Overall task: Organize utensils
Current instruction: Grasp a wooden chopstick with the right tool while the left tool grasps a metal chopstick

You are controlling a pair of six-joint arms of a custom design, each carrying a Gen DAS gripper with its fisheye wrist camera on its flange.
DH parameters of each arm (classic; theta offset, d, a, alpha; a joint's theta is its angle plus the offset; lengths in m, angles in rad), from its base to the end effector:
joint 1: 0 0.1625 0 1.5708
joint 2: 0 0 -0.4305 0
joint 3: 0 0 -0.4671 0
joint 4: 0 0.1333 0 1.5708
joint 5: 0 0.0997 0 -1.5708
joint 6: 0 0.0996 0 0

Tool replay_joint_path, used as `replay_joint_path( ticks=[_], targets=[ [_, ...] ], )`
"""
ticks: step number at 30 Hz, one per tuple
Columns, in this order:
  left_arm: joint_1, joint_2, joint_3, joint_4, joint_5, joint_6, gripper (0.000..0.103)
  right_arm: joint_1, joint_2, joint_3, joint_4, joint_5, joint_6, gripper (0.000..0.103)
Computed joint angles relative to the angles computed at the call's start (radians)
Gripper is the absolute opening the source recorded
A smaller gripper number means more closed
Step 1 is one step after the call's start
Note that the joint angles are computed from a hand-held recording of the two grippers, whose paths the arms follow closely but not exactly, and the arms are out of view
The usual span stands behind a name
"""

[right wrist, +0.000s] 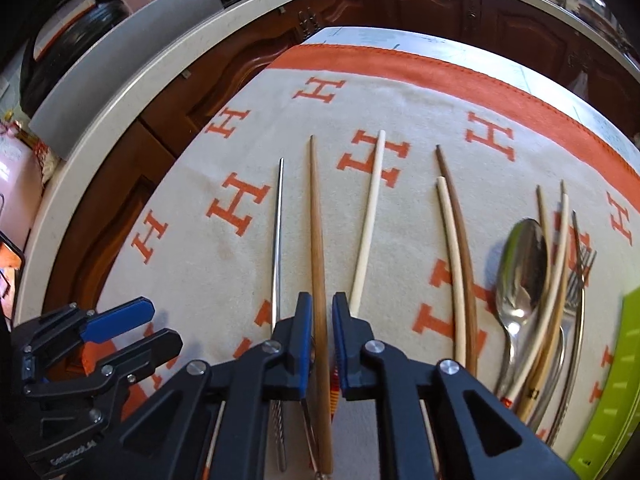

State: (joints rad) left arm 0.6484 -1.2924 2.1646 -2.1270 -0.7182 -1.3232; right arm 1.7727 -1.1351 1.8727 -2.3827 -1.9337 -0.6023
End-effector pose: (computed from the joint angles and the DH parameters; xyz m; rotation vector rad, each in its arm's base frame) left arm -0.2672 -0.4638 0.1255 -0.3050 2.3663 -0.8098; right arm 0.2230 -0.6012 0.1532 1.0672 -2.5578 -0.0002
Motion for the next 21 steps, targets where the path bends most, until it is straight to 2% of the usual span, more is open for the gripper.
replay_joint_path(
  ticks=[2,9,12,17,21],
  targets=[
    [0.002,0.004,-0.003,0.002,0.001,0.001,0.036,0.002,0.009,-0.001,0.001,-0.016,-0.011,0.01],
    [0.016,0.019,-0.023,-0.011,0.008,0.017,0.036,0.026,0.009,0.049,-0.126,-0.089,-0.141,0.007],
    [0.025,0.032,-0.036,-0.032,0.019,0.037,0.036,0.021,-0.004,0.063,-0.153,-0.099,-0.128,0.006],
    [0.05,0.075,-0.075,-0.062,0.017,0.076,0.036,-0.022,-0.074,0.058,-0.117,0.036,-0.032,0.006],
    [0.077,0.115,-0.113,-0.067,0.009,0.079,0.036,-0.049,-0.138,0.062,-0.084,0.113,0.009,0.006]
  ],
)
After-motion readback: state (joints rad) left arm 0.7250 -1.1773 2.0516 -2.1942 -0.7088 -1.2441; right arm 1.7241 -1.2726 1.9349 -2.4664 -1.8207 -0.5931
